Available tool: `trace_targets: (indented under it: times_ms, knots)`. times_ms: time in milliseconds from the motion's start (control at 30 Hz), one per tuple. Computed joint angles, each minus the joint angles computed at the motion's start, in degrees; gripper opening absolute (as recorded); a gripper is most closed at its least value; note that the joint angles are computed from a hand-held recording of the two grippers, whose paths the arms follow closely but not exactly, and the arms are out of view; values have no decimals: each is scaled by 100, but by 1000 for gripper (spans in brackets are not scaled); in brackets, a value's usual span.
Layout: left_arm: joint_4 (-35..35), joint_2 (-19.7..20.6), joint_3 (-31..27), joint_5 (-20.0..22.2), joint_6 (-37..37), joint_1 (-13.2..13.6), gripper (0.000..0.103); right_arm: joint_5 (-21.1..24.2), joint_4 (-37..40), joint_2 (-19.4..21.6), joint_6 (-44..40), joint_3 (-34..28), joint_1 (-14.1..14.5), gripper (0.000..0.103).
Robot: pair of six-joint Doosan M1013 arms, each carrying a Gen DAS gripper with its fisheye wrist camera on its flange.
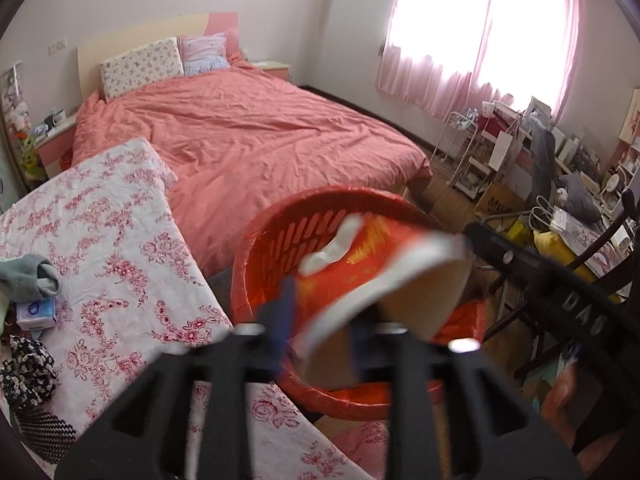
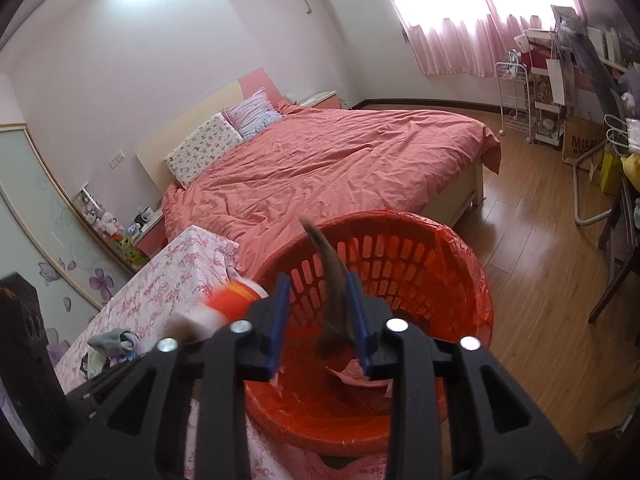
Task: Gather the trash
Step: 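Carry the cup and hair clip over the orange basket and release both, then grasp the black mesh with the left tool while the right tool grasps the floral scrunchie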
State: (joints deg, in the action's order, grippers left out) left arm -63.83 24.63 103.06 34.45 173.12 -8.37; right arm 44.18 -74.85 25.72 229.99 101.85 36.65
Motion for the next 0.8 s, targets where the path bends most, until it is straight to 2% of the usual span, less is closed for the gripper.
trace_targets:
  times_ms: [33,333,467,800]
  knots:
    - [-41,5,21,-84,45,5,48,6,25,10,11,2,-24,43]
    - [78,-22,31,-355,-166,153,50,151,348,120,-365,-131,38,45]
    - [-132,-113,134,-667,137,263,50,248,379,148,-609,-231,108,45]
    - [-883,-206,300,-1159,958,849,56,191,590,397,-1327,-689,302,49]
